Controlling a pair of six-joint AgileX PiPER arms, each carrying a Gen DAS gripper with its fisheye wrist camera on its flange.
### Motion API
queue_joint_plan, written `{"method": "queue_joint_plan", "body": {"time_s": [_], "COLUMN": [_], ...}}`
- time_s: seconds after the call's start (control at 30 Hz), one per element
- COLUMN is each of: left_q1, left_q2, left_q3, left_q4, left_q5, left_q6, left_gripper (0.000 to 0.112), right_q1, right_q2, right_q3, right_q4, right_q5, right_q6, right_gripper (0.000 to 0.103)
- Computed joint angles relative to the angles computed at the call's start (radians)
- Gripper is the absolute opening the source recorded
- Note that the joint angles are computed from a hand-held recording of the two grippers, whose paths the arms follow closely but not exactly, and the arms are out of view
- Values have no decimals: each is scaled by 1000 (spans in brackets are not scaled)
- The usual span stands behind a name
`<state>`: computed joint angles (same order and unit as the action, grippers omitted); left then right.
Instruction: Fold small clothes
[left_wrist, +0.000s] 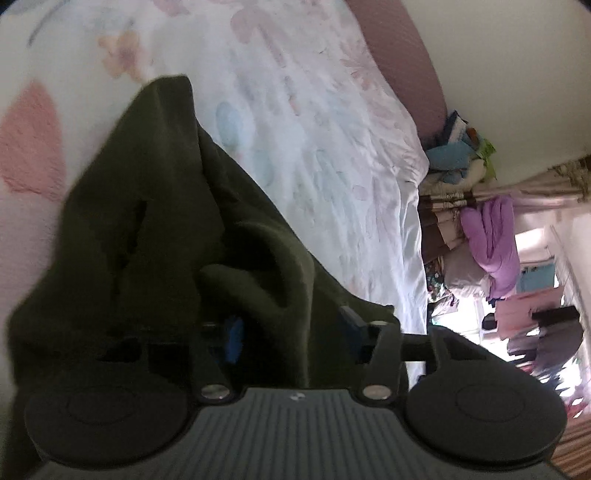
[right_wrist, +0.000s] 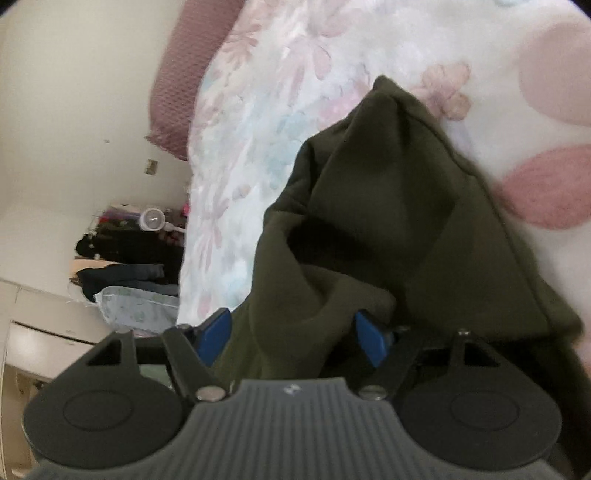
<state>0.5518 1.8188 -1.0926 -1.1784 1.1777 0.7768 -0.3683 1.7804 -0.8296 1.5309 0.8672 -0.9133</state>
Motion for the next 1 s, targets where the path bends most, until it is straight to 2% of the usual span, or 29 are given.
{"method": "queue_joint_plan", "body": {"time_s": [0.03,0.07,0.13,0.2,0.3,0.33,0.53,0.6,0.67,0.7,0.73,0.77,0.83,0.9,0.93,0.97,1.0], "left_q1": [-17,-26,-39,-35,23,34,7,-3,-5,-9,-8,-13,-5,4,-11,-26,-45], "left_q2": [5,4,-22,-63,-124,-135,-85,-64,-50,-62,-82,-110,-170,-221,-230,-233,-222], "left_q3": [-11,-12,-10,16,94,117,205,199,167,151,140,127,114,116,107,99,85], "left_q4": [-2,-11,-30,-85,-162,-162,-20,13,56,77,101,121,142,141,128,123,121], "left_q5": [-19,-30,-57,-49,29,34,-72,-105,-100,-100,-98,-99,-99,-109,-142,-168,-194], "left_q6": [-23,-12,11,87,263,306,365,332,282,261,246,231,253,267,273,265,236], "left_gripper": [25,15,12,10,10,9,9,16,26,26,26,27,28,31,36,48,54], "right_q1": [20,34,64,58,47,37,3,4,11,21,36,56,112,182,204,215,185], "right_q2": [13,21,28,26,-34,-40,37,41,32,12,-10,-51,-139,-258,-288,-307,-323], "right_q3": [-38,-77,-160,-207,-199,-187,-101,-46,-9,5,10,27,53,83,84,85,93], "right_q4": [-23,-63,-119,-83,15,34,-136,-149,-125,-115,-125,-144,-161,-272,-306,-310,-298], "right_q5": [-12,-16,-29,9,28,38,-59,-106,-140,-162,-194,-234,-331,-425,-449,-453,-419], "right_q6": [27,60,113,53,-164,-242,-295,-310,-328,-324,-304,-279,-309,-266,-249,-255,-287], "right_gripper": [58,52,20,14,11,11,9,8,8,11,22,27,29,33,37,40,52]}}
